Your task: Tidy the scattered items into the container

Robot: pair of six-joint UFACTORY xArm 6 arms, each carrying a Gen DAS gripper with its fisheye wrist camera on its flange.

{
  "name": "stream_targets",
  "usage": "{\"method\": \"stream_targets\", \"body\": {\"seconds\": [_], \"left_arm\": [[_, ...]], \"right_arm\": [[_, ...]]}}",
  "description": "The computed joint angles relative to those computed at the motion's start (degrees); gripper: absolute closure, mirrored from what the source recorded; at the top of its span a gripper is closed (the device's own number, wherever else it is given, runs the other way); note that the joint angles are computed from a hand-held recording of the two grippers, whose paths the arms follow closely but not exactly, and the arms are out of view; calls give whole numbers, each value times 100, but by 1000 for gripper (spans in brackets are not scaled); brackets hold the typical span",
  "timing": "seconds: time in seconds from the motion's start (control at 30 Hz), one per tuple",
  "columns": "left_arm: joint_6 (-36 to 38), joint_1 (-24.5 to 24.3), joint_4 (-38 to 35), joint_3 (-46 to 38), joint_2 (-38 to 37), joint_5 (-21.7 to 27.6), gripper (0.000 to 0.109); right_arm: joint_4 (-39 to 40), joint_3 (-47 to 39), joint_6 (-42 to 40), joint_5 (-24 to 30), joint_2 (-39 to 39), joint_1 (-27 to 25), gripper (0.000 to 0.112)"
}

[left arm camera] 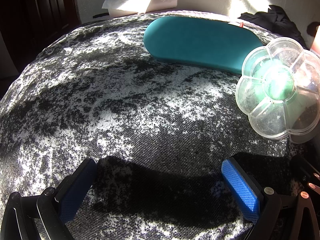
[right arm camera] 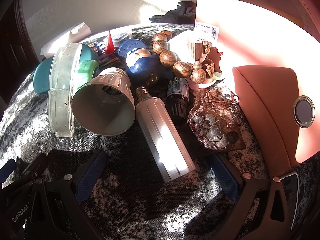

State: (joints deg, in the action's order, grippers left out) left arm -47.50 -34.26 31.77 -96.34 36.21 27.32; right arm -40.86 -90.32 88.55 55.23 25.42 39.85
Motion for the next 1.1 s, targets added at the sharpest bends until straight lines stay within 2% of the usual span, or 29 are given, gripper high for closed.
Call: {"method": "stream_targets", "body": {"seconds": [1.1], "left_arm": [[-3,5,0,44,-28,-34,6]], "right_arm": [[40,67,-90,-42,-60,-27,9]]}}
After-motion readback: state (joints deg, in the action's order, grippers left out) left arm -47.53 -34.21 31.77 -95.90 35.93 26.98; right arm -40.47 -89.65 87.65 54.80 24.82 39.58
